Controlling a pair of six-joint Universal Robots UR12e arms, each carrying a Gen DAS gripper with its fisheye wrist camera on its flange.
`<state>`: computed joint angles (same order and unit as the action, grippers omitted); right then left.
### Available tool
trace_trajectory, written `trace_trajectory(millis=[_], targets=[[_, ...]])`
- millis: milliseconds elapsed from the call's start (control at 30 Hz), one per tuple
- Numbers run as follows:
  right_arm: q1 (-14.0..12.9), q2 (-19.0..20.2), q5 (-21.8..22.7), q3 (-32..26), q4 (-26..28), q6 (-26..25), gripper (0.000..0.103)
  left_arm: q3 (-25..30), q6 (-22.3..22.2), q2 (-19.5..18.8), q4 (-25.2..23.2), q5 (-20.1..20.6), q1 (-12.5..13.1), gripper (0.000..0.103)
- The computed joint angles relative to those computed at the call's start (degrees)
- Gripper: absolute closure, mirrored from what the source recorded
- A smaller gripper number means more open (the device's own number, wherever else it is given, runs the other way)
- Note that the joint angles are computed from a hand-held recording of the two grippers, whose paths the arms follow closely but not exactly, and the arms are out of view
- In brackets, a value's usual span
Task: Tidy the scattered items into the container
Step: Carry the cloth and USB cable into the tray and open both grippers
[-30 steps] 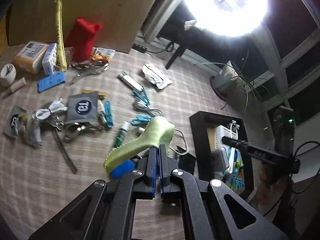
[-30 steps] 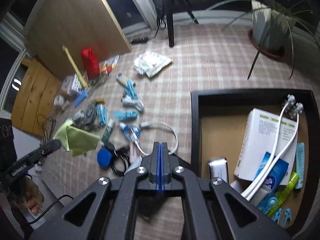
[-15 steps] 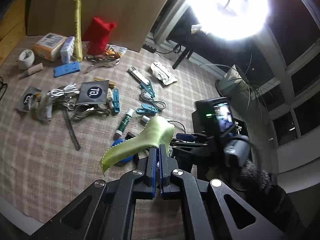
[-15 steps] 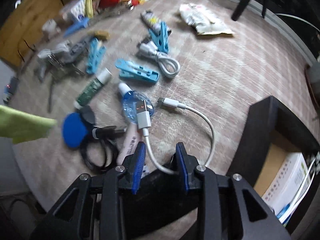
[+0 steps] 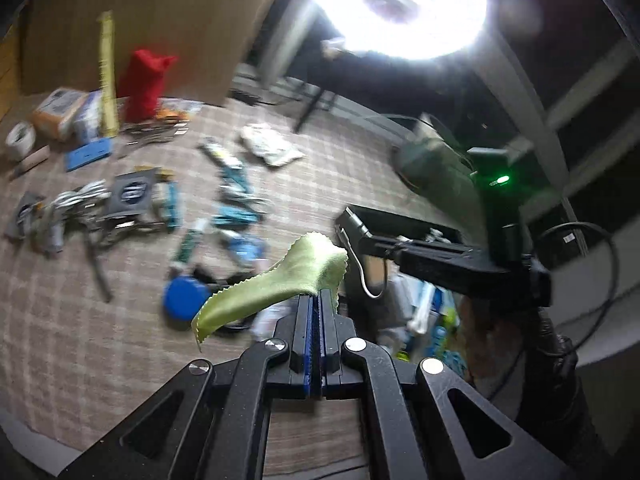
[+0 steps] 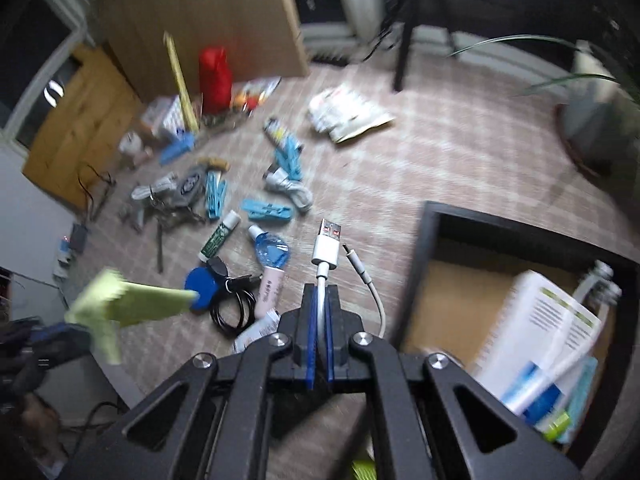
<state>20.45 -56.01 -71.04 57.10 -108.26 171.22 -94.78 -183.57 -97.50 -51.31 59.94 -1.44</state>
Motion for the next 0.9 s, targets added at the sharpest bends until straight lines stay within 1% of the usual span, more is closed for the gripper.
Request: trace_trajectory(millis=[67,167,300,333,467,600,733,767,800,833,867,900], targets=[[-1.38,-2.19,1.34,2.3,-1.7,0.6,0.099,0.85,1.28,-0.51,-0.6,-1.17,-1.06,0.101],[-3.18,-5.7,0.59,6.48,-5.2,1.77,0.099,2.72,3.34,-1.73,-1.75,-2.91,-3.47,0.101],[-5.61,-9.53,-3.09,10.97,-8.45,3.75,0.099,5.11,6.64,-3.27,-3.75,-5.11,-6.87,0.101],[-6.35,-10.56,-4.78,12.27,-9.05,4.33,0.099,5.64,7.33,-3.61,-4.22,-5.46,-7.69,0.101],[-8.77,-13.18,-8.1,16.11,-9.53,6.49,0.099,7.76,10.75,-5.06,-6.96,-7.06,-10.95,0.101],[-10.58,-15.15,-9.27,19.09,-9.68,8.15,0.099,9.21,13.01,-6.07,-9.37,-6.39,-13.42,0.101],[-11.84,-16.29,-9.08,20.91,-9.14,8.47,0.099,10.27,14.46,-6.84,-11.38,-4.84,-15.24,0.101],[-11.92,-16.58,-8.73,21.33,-9.07,8.14,0.098,10.57,14.58,-7.03,-11.94,-4.02,-15.6,0.097],[-11.92,-16.73,-8.64,21.57,-8.95,7.81,0.096,10.67,14.82,-7.1,-12.31,-3.21,-15.72,0.086],[-11.89,-16.8,-8.74,21.64,-8.44,7.69,0.093,10.56,14.59,-7.03,-11.98,-1.85,-15.98,0.079],[-11.83,-16.99,-8.8,21.86,-8.36,7.8,0.085,10.33,13.93,-6.96,-11.02,-0.87,-16.19,0.068],[-11.82,-17.18,-8.63,22.15,-8.67,7.77,0.079,9.87,13.5,-6.66,-9.91,0.29,-16.34,0.067]])
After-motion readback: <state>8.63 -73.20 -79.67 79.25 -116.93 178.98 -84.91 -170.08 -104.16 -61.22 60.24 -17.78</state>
